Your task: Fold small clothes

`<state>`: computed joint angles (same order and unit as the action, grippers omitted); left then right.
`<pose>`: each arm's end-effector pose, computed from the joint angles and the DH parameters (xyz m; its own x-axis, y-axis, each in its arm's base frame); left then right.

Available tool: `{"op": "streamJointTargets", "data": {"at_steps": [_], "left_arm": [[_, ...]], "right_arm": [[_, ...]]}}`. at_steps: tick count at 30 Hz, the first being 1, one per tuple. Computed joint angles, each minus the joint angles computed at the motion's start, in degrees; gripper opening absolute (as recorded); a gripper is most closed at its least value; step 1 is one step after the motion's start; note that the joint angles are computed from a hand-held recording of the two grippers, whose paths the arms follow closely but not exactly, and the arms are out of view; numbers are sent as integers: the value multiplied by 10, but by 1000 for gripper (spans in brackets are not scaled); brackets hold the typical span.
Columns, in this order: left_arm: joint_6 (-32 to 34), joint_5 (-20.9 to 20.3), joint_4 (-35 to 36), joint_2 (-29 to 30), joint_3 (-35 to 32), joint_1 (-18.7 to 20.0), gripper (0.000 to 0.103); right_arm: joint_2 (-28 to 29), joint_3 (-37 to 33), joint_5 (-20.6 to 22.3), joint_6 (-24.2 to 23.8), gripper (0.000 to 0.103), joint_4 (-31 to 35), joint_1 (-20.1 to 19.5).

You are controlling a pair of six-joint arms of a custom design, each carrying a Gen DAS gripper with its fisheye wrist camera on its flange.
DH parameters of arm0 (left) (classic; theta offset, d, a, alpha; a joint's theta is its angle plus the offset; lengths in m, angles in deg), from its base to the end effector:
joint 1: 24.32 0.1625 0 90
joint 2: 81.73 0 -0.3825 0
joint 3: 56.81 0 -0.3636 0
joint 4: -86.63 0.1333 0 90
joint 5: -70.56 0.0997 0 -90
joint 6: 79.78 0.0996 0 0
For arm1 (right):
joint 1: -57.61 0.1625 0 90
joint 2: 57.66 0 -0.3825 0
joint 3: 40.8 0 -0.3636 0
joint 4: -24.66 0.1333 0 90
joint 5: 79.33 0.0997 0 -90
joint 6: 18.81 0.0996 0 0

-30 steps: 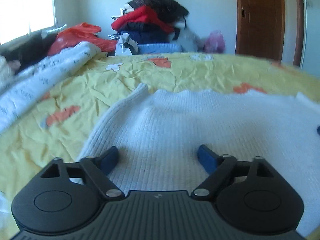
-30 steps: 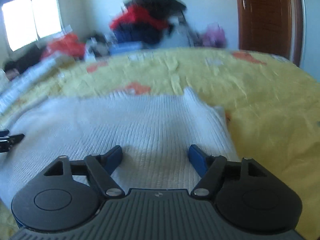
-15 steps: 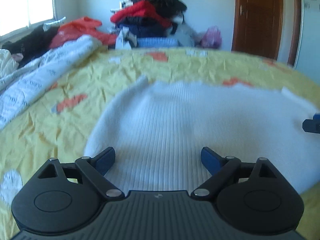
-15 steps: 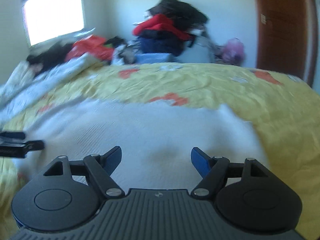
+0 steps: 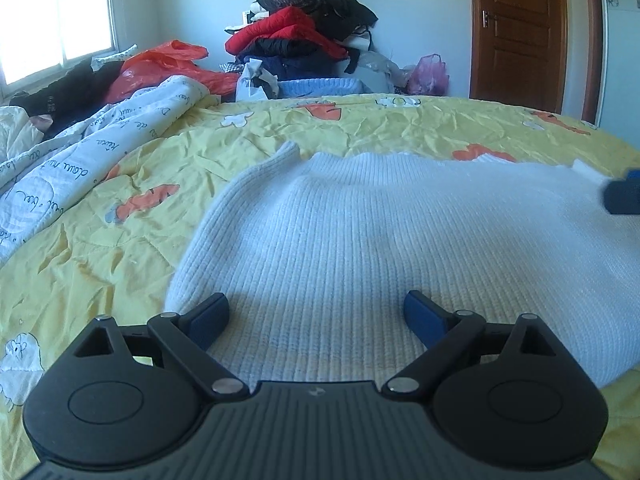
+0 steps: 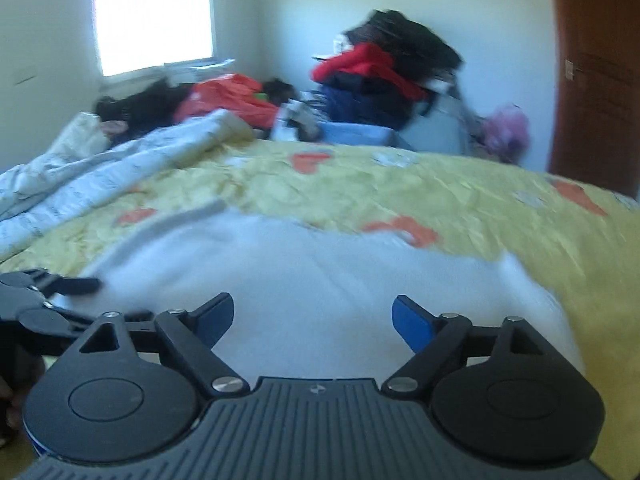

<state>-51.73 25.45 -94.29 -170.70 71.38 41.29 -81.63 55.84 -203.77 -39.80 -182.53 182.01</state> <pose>0.0179 -0.4536 0.3495 -0.6509 0.0785 -0.7551 0.6368 0.5978 -0.4869 0.3949 -0.4404 -0.0179 -0.7002 -0.3403 0.6276 -0.7001 0.4996 -0.5102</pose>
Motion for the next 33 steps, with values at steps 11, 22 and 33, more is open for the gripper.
{"op": "streamJointTargets", "data": {"at_steps": [11,22,33], "left_arm": [[-7,0,7,-11,5,-3,96],[-348,-64,180,-161,21,37,96],[-429,-114,138,-75,-36,70,96]], "right_arm": [[73,-73,27,-36,100,53,-35],[77,-60,51,-48,100,6,-44],[70,-50,69,-39,100,1,-49]]}}
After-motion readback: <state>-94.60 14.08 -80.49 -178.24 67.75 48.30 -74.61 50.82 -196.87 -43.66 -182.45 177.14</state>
